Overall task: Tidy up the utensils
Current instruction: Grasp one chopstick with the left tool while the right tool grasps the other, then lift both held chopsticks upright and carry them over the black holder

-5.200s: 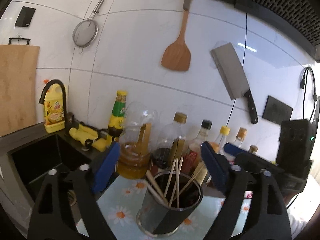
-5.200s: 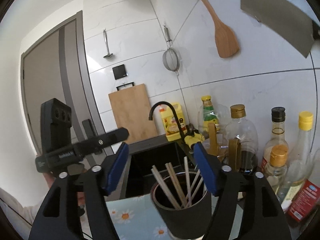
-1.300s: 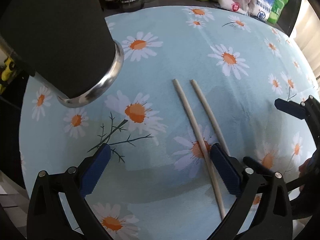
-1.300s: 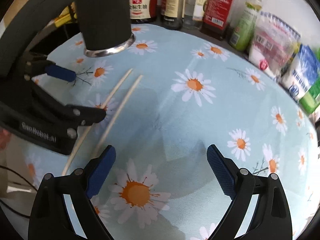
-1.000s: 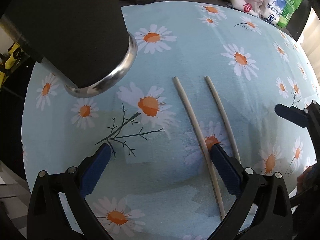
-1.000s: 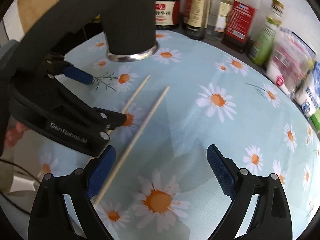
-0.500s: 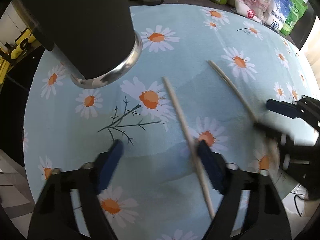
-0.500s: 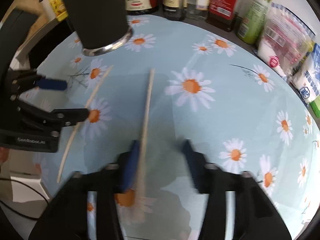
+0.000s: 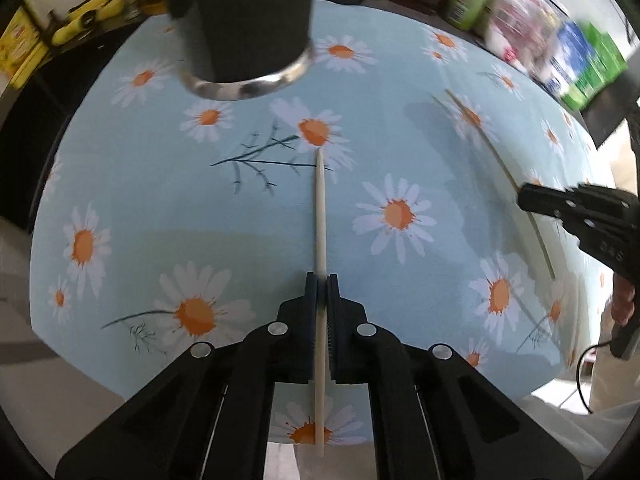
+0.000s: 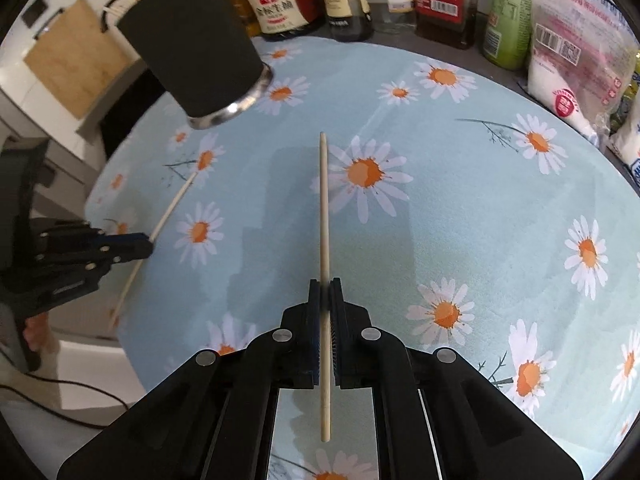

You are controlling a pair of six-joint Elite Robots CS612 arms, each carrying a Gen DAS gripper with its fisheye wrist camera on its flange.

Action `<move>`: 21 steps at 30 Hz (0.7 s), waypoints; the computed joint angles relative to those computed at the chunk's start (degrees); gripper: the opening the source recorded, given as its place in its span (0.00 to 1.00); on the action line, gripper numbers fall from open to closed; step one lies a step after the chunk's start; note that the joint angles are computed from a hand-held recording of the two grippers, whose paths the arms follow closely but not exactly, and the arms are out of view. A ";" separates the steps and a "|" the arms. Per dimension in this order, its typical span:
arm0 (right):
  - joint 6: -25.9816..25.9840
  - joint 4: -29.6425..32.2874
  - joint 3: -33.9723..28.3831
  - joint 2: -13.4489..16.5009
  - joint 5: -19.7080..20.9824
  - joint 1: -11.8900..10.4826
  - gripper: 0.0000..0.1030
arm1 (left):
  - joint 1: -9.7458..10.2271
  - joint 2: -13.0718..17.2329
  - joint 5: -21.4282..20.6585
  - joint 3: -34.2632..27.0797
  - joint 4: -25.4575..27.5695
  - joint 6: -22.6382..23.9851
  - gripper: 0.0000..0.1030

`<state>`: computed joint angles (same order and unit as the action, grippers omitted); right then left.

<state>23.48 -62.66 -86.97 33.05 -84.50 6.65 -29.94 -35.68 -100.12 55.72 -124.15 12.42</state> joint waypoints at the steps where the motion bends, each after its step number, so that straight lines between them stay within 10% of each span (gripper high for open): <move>1: -0.49 -0.25 -0.13 0.00 -0.01 -0.04 0.04 | 0.03 -0.24 0.44 0.37 -0.73 -1.04 0.05; 21: -15.42 -16.46 0.43 -2.56 -2.86 -0.52 0.04 | -1.83 -5.33 16.45 5.69 -24.71 -6.60 0.05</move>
<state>8.06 -79.12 -86.53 30.49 -87.36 6.13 -31.77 -41.01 -83.67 61.41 -148.86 5.81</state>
